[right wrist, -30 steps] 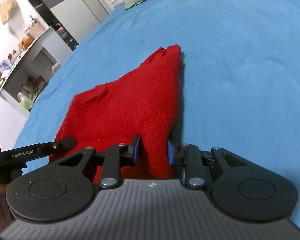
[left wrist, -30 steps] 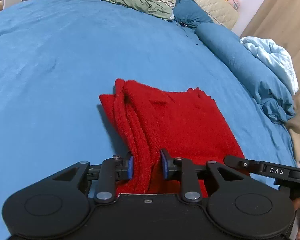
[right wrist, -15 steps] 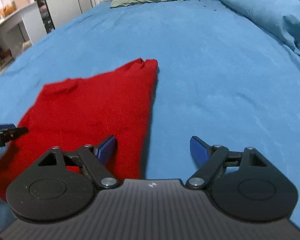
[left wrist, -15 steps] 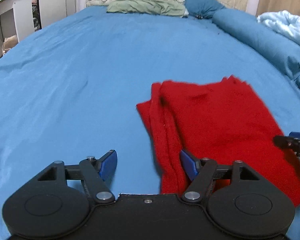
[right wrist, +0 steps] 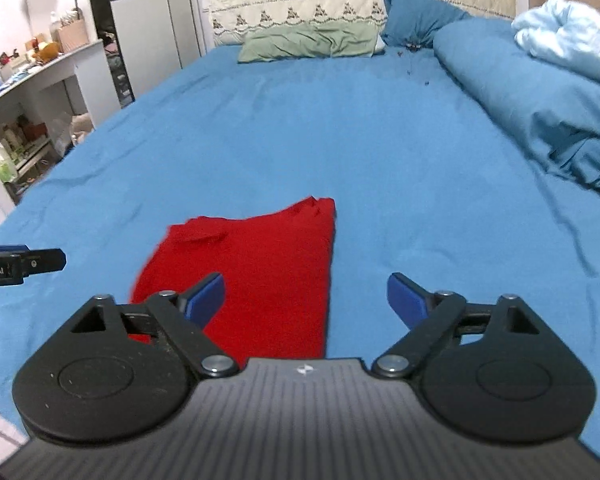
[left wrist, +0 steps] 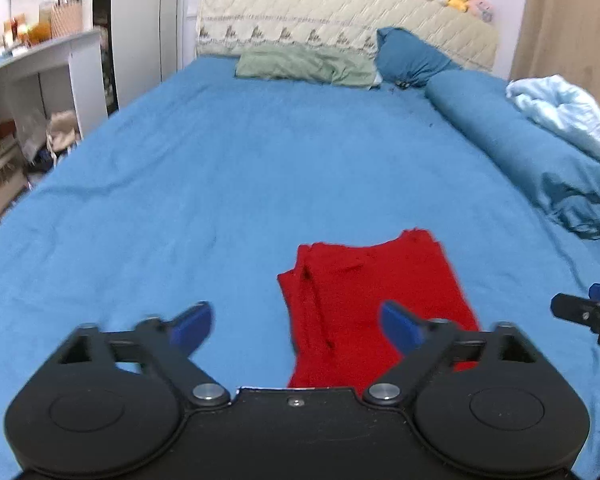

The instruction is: Fold small clothes

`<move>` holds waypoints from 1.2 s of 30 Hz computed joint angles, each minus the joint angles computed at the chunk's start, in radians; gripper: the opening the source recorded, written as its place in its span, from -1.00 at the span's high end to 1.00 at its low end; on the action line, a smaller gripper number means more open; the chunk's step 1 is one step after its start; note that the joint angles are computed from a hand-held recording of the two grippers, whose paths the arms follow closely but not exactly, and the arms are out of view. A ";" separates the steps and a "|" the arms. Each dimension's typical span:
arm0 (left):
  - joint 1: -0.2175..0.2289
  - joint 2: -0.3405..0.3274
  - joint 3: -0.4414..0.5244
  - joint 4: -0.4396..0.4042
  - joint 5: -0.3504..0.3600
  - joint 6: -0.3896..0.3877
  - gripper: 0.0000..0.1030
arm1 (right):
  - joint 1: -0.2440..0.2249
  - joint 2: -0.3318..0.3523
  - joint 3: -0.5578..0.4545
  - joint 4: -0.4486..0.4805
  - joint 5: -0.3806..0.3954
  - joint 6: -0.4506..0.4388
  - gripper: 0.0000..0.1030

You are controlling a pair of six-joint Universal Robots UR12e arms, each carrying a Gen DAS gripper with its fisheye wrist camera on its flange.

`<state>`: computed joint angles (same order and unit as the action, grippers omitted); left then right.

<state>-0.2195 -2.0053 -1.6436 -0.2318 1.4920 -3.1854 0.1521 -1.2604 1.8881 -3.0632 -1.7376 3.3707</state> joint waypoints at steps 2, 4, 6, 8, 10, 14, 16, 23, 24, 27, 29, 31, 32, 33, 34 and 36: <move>-0.007 0.049 -0.040 0.010 0.014 0.007 -0.98 | 0.015 -0.042 0.018 0.016 -0.017 0.003 -1.00; -0.016 0.088 -0.074 0.015 0.038 0.021 -1.00 | 0.035 -0.082 0.036 0.033 -0.049 -0.008 -1.00; -0.026 0.121 -0.107 0.016 0.063 0.029 -1.00 | 0.056 -0.120 0.056 0.064 -0.084 -0.022 -1.00; -0.033 0.152 -0.142 0.020 0.075 0.029 -1.00 | 0.074 -0.150 0.072 0.092 -0.119 -0.020 -1.00; -0.037 0.177 -0.176 0.028 0.081 0.021 -1.00 | 0.091 -0.178 0.094 0.103 -0.152 -0.007 -1.00; -0.049 0.216 -0.227 0.042 0.107 -0.003 -1.00 | 0.118 -0.227 0.130 0.150 -0.196 0.034 -1.00; -0.055 0.231 -0.249 0.053 0.111 -0.008 -1.00 | 0.127 -0.243 0.147 0.159 -0.203 0.055 -1.00; -0.071 0.255 -0.293 0.083 0.131 0.000 -1.00 | 0.150 -0.283 0.197 0.178 -0.205 0.124 -1.00; -0.072 0.257 -0.297 0.087 0.130 -0.001 -1.00 | 0.154 -0.287 0.202 0.178 -0.209 0.134 -1.00; -0.074 0.263 -0.306 0.095 0.128 0.007 -1.00 | 0.163 -0.296 0.211 0.176 -0.227 0.143 -1.00; -0.076 0.266 -0.310 0.102 0.132 0.011 -1.00 | 0.169 -0.298 0.212 0.177 -0.241 0.143 -1.00; -0.075 0.269 -0.314 0.108 0.130 0.009 -1.00 | 0.172 -0.300 0.213 0.176 -0.249 0.141 -1.00; -0.075 0.270 -0.315 0.109 0.129 0.007 -1.00 | 0.172 -0.301 0.213 0.176 -0.248 0.141 -1.00; -0.075 0.271 -0.316 0.110 0.129 0.006 -1.00 | 0.171 -0.302 0.214 0.175 -0.246 0.141 -1.00; -0.075 0.271 -0.316 0.110 0.128 0.005 -1.00 | 0.171 -0.303 0.215 0.173 -0.246 0.141 -1.00; -0.076 0.273 -0.318 0.115 0.131 0.006 -1.00 | 0.172 -0.304 0.216 0.171 -0.249 0.139 -1.00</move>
<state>-0.2959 -1.7327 -1.9611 -0.1167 1.6233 -3.1796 0.3244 -1.5643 2.1040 -2.8924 -1.9863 3.5094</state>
